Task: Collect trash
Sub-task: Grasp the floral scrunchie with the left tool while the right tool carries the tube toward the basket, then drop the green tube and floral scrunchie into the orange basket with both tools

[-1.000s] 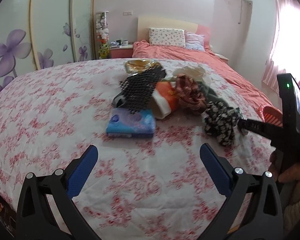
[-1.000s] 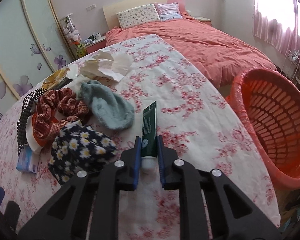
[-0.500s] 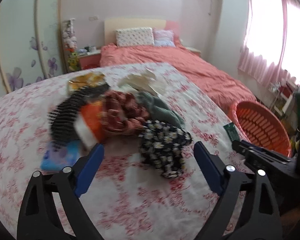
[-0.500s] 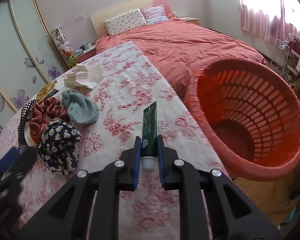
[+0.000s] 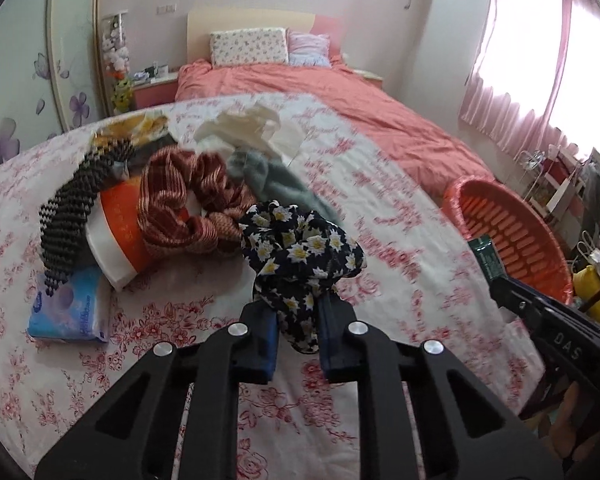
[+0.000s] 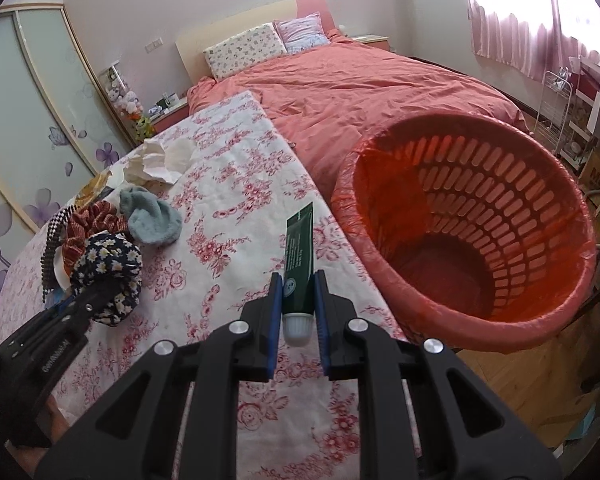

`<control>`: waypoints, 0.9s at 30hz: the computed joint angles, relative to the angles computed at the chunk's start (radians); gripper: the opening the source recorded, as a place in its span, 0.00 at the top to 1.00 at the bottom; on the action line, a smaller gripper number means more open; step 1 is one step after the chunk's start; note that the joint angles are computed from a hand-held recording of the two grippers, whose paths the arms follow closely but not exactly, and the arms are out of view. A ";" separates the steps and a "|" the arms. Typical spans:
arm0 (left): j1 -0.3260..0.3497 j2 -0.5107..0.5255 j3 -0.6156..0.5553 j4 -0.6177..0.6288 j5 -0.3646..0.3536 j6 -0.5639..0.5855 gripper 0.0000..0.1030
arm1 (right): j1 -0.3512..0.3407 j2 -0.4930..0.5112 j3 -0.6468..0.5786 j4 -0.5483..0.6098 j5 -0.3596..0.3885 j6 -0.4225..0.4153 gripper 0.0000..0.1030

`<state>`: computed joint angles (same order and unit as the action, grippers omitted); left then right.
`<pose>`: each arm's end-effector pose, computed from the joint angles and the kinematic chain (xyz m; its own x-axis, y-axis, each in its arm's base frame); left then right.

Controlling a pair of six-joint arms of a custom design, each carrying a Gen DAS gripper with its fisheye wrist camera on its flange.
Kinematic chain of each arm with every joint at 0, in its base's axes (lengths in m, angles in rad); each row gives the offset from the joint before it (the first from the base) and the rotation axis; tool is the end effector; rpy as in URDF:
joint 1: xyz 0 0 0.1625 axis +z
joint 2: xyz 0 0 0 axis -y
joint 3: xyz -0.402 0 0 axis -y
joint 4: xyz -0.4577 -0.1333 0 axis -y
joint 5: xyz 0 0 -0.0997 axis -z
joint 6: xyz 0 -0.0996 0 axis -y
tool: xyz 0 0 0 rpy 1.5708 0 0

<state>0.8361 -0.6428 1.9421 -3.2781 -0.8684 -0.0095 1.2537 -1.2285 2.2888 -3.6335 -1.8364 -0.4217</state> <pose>-0.2329 -0.5526 -0.0677 -0.7440 0.3150 -0.5892 0.6083 0.6841 -0.4024 -0.0520 -0.5021 0.1741 -0.8423 0.2570 0.4739 -0.1939 0.6758 -0.7111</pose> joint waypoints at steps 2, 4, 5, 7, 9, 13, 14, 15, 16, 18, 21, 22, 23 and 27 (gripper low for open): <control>-0.013 -0.006 0.009 -0.018 -0.003 0.008 0.85 | -0.004 -0.016 0.011 -0.006 0.013 0.001 0.84; -0.022 -0.004 0.006 -0.027 -0.004 0.015 0.85 | -0.006 -0.030 0.020 -0.009 0.021 0.000 0.84; -0.030 -0.007 0.008 -0.030 -0.009 0.015 0.85 | -0.009 -0.040 0.026 -0.012 0.026 -0.001 0.84; -0.036 -0.005 0.001 -0.025 -0.016 0.016 0.85 | -0.013 -0.056 0.035 -0.016 0.033 0.000 0.84; -0.046 0.000 -0.007 -0.019 -0.032 0.014 0.85 | -0.020 -0.075 0.046 -0.026 0.043 0.000 0.84; -0.064 0.023 -0.038 0.002 -0.073 0.015 0.85 | -0.036 -0.105 0.066 -0.074 0.057 -0.021 0.84; -0.069 0.035 -0.054 0.010 -0.089 0.016 0.85 | -0.043 -0.113 0.072 -0.098 0.062 -0.031 0.84; -0.072 0.042 -0.062 0.013 -0.099 0.018 0.85 | -0.047 -0.119 0.074 -0.110 0.067 -0.037 0.84; -0.076 0.051 -0.072 0.016 -0.109 0.019 0.85 | -0.055 -0.127 0.078 -0.125 0.077 -0.046 0.84; -0.084 0.075 -0.099 0.026 -0.135 0.025 0.85 | -0.071 -0.140 0.083 -0.164 0.089 -0.064 0.84; -0.093 0.115 -0.143 0.039 -0.171 0.040 0.85 | -0.088 -0.151 0.078 -0.196 0.091 -0.077 0.84; -0.096 0.129 -0.159 0.043 -0.178 0.046 0.85 | -0.098 -0.158 0.076 -0.197 0.096 -0.074 0.84; -0.098 0.139 -0.171 0.047 -0.185 0.051 0.85 | -0.105 -0.164 0.073 -0.195 0.099 -0.070 0.84; -0.102 0.185 -0.226 0.075 -0.232 0.066 0.85 | -0.150 -0.193 0.060 -0.185 0.131 -0.043 0.84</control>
<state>0.7338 -0.4577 1.7164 -3.2033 -1.1004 0.0567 1.1040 -1.4213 2.3490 -3.8185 -1.7056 -0.4648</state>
